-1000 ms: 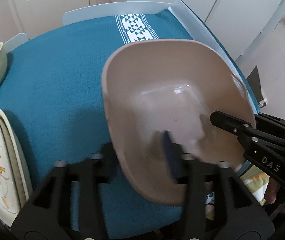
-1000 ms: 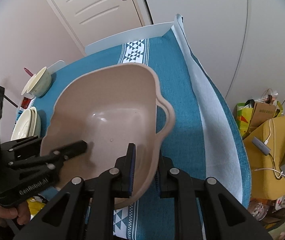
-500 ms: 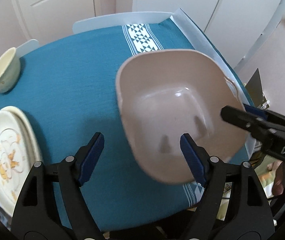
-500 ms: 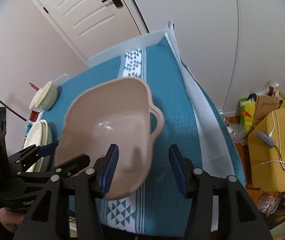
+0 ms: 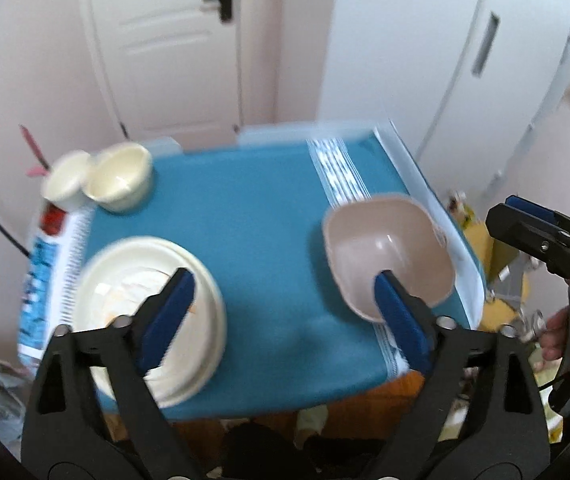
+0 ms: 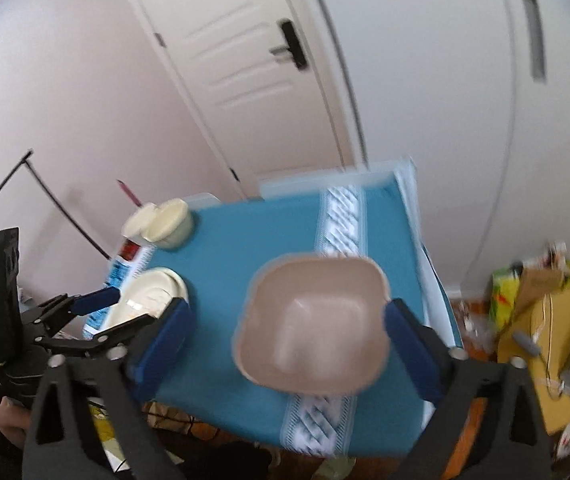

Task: Organize plates and bowls
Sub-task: 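Close the left tool on the cream bowl rim while the right tool grips it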

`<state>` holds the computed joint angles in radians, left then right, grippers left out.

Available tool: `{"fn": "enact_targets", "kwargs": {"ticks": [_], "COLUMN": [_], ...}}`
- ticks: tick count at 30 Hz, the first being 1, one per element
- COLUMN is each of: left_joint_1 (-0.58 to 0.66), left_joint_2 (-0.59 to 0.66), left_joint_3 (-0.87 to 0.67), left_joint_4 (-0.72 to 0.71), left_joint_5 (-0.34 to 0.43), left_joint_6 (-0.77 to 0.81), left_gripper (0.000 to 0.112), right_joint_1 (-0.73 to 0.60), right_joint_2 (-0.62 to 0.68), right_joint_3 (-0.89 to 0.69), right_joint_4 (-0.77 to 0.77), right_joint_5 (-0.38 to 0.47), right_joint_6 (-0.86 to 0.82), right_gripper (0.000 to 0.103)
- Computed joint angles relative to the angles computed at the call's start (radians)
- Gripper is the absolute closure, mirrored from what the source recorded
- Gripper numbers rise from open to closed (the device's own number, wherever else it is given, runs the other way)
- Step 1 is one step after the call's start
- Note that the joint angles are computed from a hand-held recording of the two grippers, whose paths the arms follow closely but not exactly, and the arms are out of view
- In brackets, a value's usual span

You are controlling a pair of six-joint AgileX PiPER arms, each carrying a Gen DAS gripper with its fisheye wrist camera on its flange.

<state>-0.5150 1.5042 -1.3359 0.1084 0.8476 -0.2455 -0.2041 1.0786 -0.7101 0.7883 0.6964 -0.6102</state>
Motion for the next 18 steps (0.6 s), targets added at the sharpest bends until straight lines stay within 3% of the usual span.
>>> {"fn": "enact_targets", "kwargs": {"ticks": [5, 9, 13, 18], "left_joint_1": [0.143, 0.327, 0.501, 0.669], "left_joint_2": [-0.067, -0.029, 0.085, 0.325], "left_joint_3": [-0.043, -0.115, -0.235, -0.491], "left_joint_4": [0.006, -0.107, -0.214, -0.354], "left_joint_5": [0.011, 0.033, 0.061, 0.166], "left_joint_6": [0.055, 0.204, 0.330, 0.453], "left_gripper": [0.010, 0.010, 0.010, 0.010], "right_joint_1": [0.193, 0.395, 0.530, 0.592], "right_joint_2": [0.058, 0.205, 0.372, 0.629], "right_joint_3": [-0.152, -0.342, -0.515, -0.796], "right_joint_4": [-0.037, -0.306, -0.543, -0.586], "right_joint_5": [-0.051, -0.102, -0.151, -0.071], "right_joint_6": [0.106, 0.379, 0.679, 0.770], "right_gripper": [0.001, 0.001, 0.001, 0.001]}}
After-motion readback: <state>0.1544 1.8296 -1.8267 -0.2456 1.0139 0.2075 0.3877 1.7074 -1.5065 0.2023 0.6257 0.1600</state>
